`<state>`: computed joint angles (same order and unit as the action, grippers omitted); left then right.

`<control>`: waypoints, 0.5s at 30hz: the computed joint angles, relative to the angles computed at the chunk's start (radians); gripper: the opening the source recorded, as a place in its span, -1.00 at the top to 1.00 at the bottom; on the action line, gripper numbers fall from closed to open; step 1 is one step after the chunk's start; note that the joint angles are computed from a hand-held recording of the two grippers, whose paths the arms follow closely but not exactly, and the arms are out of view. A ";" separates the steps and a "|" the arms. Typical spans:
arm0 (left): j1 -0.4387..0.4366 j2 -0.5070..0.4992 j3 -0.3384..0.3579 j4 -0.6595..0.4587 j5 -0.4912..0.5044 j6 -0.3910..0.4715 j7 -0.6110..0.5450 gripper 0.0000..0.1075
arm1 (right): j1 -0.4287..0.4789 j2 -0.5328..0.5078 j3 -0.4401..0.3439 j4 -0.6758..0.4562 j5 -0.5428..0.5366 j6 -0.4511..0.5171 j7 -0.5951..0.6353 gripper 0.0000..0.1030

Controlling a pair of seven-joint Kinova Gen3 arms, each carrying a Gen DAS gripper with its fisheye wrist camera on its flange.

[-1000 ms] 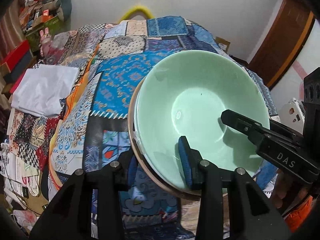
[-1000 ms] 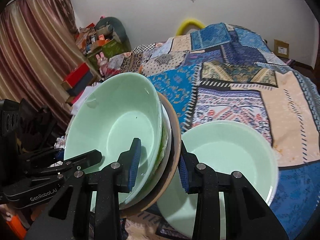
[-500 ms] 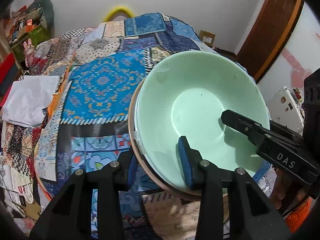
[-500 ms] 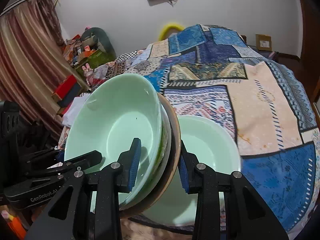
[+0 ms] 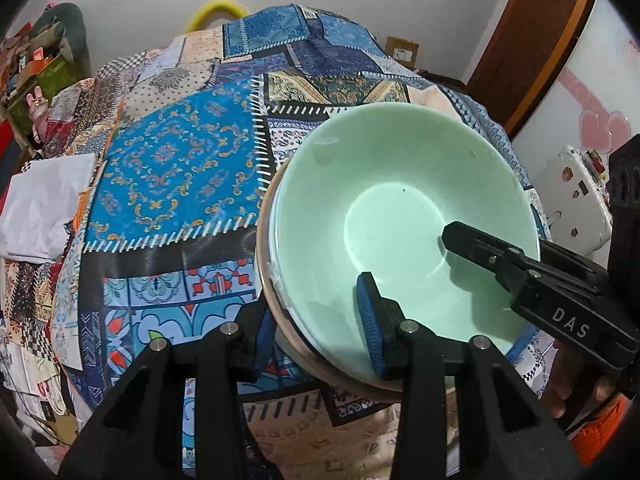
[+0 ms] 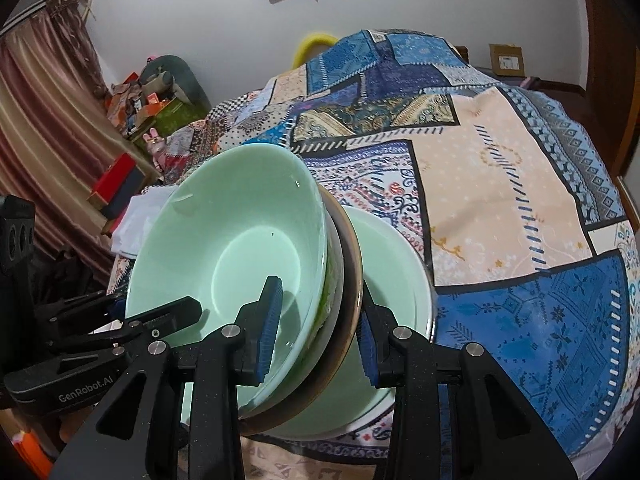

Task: Organize plates and bowls

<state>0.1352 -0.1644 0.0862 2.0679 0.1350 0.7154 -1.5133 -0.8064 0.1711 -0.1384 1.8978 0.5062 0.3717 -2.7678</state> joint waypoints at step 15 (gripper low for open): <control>-0.002 0.069 -0.017 0.013 0.046 -0.039 -0.046 0.28 | 0.022 0.023 0.017 0.020 -0.099 -0.054 0.097 0.38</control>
<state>0.1332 -0.0951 0.0692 2.0814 0.1810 0.6768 -1.5589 -0.7842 0.1944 -0.1213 1.9174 0.4077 0.3182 -2.6707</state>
